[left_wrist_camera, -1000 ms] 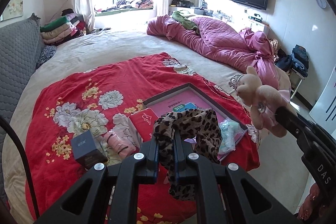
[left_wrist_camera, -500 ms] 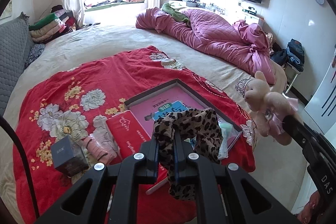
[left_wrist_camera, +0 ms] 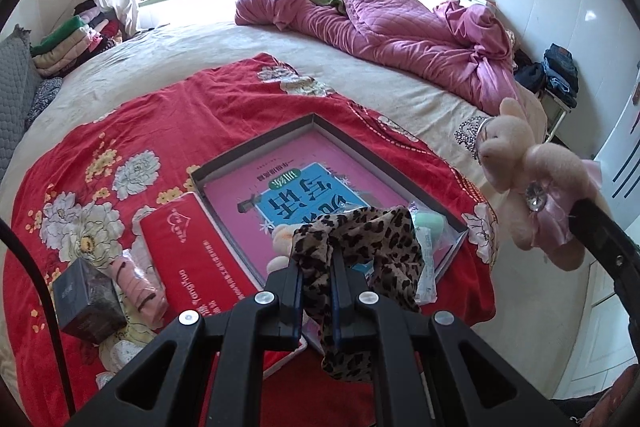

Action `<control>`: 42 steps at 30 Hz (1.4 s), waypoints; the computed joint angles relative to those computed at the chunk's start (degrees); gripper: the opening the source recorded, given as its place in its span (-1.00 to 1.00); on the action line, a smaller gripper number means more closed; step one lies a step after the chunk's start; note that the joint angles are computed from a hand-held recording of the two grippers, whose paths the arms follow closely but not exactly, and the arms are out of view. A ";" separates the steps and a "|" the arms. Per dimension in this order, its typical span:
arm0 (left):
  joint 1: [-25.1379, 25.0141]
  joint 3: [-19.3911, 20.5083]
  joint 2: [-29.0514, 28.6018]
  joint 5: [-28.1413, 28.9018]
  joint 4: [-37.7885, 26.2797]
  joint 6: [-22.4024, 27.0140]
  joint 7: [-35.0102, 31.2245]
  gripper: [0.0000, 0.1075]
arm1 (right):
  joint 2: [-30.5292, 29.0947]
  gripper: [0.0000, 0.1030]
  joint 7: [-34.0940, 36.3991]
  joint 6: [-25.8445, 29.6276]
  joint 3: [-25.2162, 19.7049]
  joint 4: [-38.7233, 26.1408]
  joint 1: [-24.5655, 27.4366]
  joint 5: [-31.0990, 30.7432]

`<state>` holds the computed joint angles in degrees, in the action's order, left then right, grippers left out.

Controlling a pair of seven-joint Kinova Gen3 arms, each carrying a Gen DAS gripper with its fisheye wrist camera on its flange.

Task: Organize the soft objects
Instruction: 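Carry the scrunchie with the left gripper while the right carries the bunny to the tray, then lower the pink plush bunny onto the tray and open the right gripper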

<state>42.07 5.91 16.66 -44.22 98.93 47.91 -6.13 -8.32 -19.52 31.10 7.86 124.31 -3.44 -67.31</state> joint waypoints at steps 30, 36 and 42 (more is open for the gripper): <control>-2.16 -5.22 8.08 9.25 -3.06 -7.28 -12.15 -0.80 | 16.44 -0.69 1.69 -5.59 -10.67 -7.92 3.69 -5.78; -2.00 -6.29 8.08 9.73 -2.00 -8.67 -11.94 -0.80 | 19.60 -0.69 0.26 -8.32 -14.42 -8.26 4.41 -3.68; -2.52 -6.26 8.50 10.25 -2.32 -9.57 -13.00 -0.80 | 20.70 -0.69 -0.43 -9.70 -16.91 -8.58 5.53 -2.56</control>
